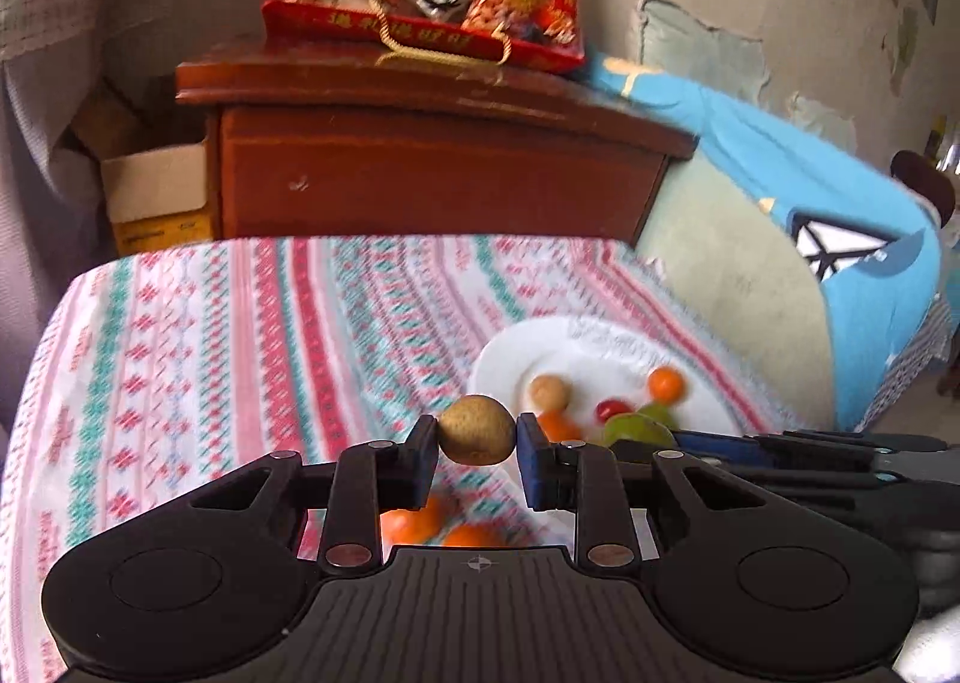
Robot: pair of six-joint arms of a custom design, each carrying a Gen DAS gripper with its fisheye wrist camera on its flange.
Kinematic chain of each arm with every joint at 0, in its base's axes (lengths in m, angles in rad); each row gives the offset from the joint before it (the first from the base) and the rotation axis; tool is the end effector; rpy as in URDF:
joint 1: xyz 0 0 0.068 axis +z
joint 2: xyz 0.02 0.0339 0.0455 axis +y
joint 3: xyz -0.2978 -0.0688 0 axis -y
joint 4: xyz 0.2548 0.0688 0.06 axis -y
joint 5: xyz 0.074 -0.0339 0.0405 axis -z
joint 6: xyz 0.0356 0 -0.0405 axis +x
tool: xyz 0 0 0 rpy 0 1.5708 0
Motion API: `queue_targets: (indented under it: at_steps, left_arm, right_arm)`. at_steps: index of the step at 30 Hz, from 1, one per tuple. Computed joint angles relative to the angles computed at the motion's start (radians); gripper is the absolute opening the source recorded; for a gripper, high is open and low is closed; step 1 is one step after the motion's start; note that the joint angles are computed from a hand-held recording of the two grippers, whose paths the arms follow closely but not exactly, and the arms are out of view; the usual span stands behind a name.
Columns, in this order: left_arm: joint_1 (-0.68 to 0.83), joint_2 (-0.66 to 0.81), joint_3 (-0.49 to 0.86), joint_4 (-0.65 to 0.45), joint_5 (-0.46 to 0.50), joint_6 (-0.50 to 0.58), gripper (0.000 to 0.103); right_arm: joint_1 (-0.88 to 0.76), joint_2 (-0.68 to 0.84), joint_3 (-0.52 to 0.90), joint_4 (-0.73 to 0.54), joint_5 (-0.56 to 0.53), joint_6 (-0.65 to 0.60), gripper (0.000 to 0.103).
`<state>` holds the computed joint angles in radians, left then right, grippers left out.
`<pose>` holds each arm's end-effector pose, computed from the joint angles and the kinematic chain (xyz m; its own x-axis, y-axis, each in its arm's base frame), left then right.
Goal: Organize fruits
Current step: 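Lower the kiwi and lime onto the white plate and open both tools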
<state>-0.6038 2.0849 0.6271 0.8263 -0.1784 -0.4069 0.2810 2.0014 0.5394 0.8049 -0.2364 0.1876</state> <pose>0.2858 -0.1894 0.0620 -0.6208 -0.0450 -0.7827 0.2125 0.9513 -0.2232 0.3028 0.0961 0.0710 -0.6601 -0.0018 -0.7512 -0.3305 0.8987 0.2882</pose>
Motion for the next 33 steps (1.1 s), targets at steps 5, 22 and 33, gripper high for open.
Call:
queue_targets:
  at_steps: [5,22,33]
  left_arm:
    - [-0.025,0.021,0.055,-0.008,0.038,0.005,0.025]
    - [-0.092,0.174,0.246,-0.080,0.070,0.020,0.025]
    - [-0.098,0.184,0.261,-0.087,0.058,0.007,0.036]
  right_arm:
    - [-0.071,0.019,0.052,-0.019,0.003,0.027,0.029]
    - [-0.134,0.126,0.180,-0.086,-0.001,0.089,0.029]
    - [-0.160,0.140,0.191,-0.084,-0.001,0.150,0.032]
